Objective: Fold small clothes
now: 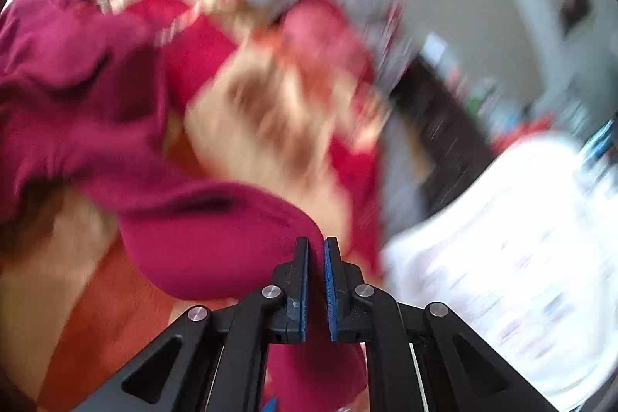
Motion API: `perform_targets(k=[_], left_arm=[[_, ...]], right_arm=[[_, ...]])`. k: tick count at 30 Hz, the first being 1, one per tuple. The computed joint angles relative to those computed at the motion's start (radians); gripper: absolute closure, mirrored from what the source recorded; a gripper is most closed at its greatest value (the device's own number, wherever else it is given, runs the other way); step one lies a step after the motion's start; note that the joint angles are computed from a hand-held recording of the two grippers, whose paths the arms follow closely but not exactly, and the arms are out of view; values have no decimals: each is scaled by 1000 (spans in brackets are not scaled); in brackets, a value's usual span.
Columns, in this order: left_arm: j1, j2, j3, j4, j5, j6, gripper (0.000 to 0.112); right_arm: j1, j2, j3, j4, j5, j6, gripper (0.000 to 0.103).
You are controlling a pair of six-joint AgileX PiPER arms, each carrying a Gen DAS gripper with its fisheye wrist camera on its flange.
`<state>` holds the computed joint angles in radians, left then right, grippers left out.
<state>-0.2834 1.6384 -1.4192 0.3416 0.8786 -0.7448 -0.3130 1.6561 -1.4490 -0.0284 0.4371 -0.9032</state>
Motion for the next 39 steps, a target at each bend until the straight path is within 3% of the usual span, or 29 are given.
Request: perform_targets(k=[3,10,12,13,14,15,19,21,23,26,30,34,36,37,38,39], left_arm=[[36,-35,23,-14,-17,-2,41],[122,-107,89,-27,-46,-10,41],[151,-115,99,-52,-51,1,41],[166,-120,103,-69,-52,11,42],[178,-128,111,-83,-58,18,42],[194,-141,124,-104,-76,27,42],[212,-147,133,-160,-117,67,42],[205,-132,119,-180,-121,85,42],[184,-120,106,-169,-119,78,41],[136,-97,90,-121,-103,56,41],[95,-58,65,-103,-69,57,41],[83,-68,74,-83,-64,62,41],[80,-83,88,-40,-59,47,41],[83,-93,96,-24,-56,43,41],[89,-100,102,-17,-55,44,41],[98,-108,110,-13,-56,45,41]], right_arm=[[86,-98,52,104,-127,-107,96],[451,-208,130,304,-162,-309,96],[552,-186,148,340,-127,-297,84],[593,-172,160,322,-106,-267,62],[637,-160,189,291,-102,-236,46],[663,-168,227,292,-109,-233,44],[669,-210,352,351,-93,-255,44],[617,-231,381,367,-28,-235,44],[573,-255,411,384,-23,-205,44],[392,-225,328,522,112,-221,44],[227,-45,69,531,352,13,44],[225,160,-222,547,634,107,44],[269,216,-308,544,712,106,44],[299,220,-314,529,702,109,51],[335,224,-320,508,686,109,79],[365,242,-353,490,705,116,92]])
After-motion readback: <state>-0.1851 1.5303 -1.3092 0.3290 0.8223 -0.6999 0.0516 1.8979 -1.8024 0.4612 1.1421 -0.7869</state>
